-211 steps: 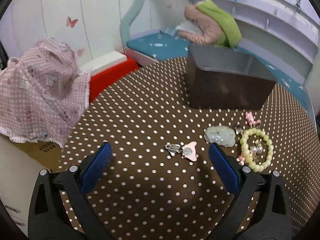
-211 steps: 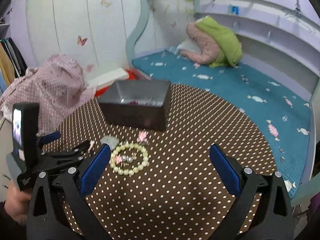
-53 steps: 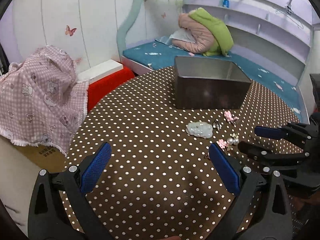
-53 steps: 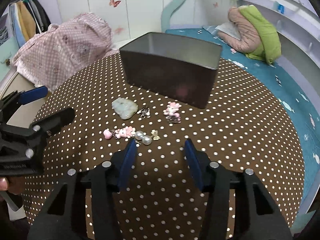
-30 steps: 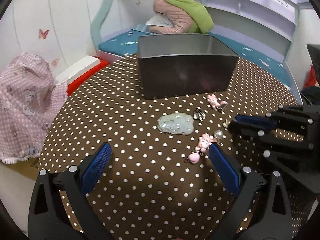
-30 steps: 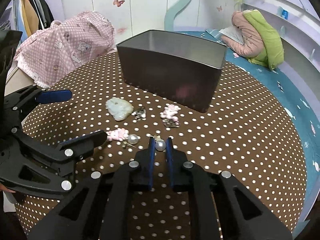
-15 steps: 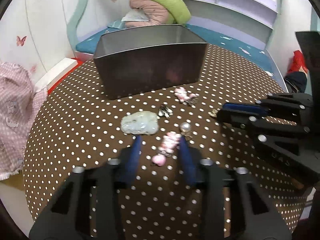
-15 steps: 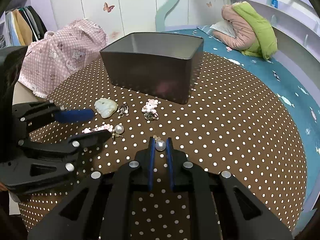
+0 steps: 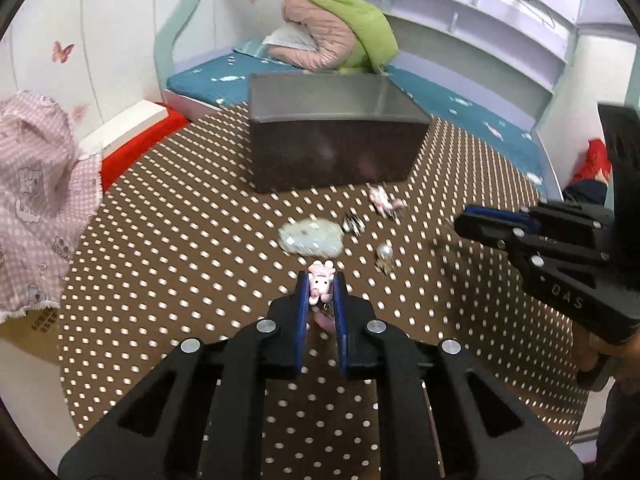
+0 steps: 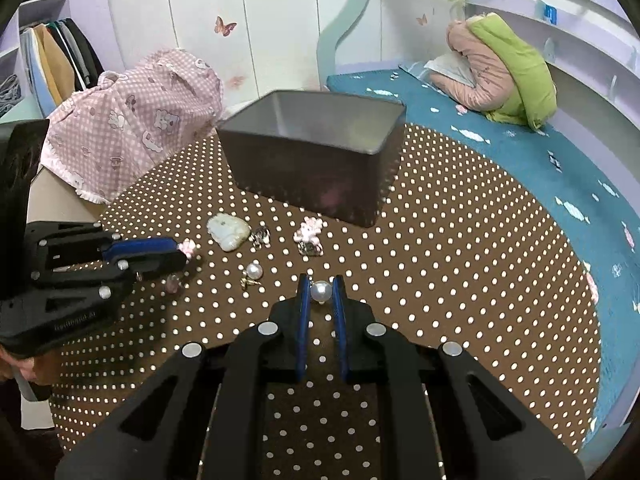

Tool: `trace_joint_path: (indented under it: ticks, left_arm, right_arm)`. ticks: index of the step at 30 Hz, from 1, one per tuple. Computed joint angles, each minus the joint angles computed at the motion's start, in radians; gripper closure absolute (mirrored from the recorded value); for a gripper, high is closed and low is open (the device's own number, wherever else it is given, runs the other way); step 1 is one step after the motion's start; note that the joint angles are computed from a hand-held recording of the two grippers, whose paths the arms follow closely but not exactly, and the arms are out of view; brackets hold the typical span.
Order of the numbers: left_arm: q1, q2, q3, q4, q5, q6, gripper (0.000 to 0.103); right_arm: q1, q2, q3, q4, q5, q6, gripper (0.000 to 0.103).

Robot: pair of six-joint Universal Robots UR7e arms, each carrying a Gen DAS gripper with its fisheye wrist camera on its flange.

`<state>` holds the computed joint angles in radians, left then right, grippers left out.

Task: Organize jewelry
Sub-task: 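Carry the pink charm with the left tool while the right tool carries the pearl earring to the box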

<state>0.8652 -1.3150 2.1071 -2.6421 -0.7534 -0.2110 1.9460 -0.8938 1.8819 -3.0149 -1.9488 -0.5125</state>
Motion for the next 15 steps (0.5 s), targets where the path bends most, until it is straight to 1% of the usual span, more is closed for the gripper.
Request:
trace_joint_path:
  ticks: [6, 10, 15]
  left_arm:
    - [-0.026, -0.012, -0.037, -0.031, 0.056, 0.011, 0.091]
    - [-0.041, 0.005, -0.087, -0.072, 0.089, 0.071, 0.091]
    - [-0.048, 0.043, -0.178, -0.162, 0.115, 0.187, 0.091]
  right_arm:
    - [0.024, -0.024, -0.028, 0.017, 0.033, -0.025, 0.093]
    - [0.055, -0.027, -0.088, 0.015, 0.065, -0.057, 0.093]
    - [0.086, -0.007, -0.181, 0.007, 0.084, -0.097, 0.093]
